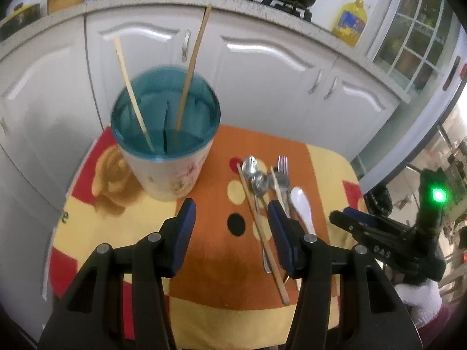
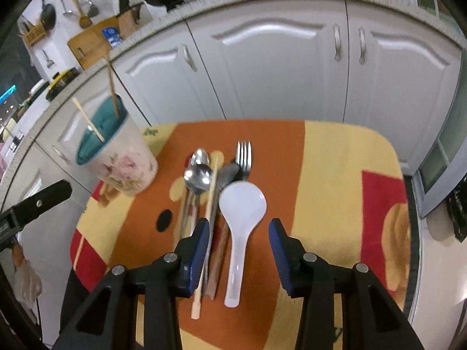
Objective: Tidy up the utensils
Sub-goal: 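Lower the left tool to the utensils and grasp another wooden chopstick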
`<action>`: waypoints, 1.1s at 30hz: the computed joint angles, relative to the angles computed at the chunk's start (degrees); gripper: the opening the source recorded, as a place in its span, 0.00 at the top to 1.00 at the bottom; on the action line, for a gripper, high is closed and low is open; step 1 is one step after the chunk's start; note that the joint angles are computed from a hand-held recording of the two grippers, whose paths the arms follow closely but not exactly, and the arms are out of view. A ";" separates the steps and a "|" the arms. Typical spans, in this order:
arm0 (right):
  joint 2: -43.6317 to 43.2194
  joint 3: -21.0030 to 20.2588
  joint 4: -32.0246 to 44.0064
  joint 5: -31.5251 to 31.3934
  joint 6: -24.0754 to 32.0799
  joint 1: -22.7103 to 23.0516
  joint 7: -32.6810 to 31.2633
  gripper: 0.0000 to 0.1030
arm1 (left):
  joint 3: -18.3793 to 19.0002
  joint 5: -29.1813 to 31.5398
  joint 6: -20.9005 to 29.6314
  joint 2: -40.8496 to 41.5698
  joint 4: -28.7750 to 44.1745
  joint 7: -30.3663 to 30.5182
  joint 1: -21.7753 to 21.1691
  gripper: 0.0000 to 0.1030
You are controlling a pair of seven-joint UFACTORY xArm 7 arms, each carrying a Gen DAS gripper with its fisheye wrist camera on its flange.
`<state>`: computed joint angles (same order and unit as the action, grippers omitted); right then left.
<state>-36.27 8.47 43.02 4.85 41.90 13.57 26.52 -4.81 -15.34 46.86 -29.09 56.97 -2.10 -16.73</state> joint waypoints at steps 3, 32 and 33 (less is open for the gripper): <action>2.36 -1.22 0.32 1.98 -1.69 1.45 -1.64 0.63 | -0.11 -0.61 0.06 0.86 -0.79 -0.62 -0.22 0.51; 25.65 -2.15 17.40 5.07 -0.66 1.07 -16.07 0.94 | -3.03 -1.65 -3.28 16.17 3.07 -4.15 -1.91 0.53; 25.45 -2.27 17.24 5.33 -0.50 1.04 -16.62 0.94 | -3.14 -1.38 -3.09 16.61 3.33 -4.40 -1.95 0.58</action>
<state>-10.82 6.20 60.25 10.17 41.40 14.62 9.90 -7.95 -16.72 43.77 -12.47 60.29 -6.50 -18.67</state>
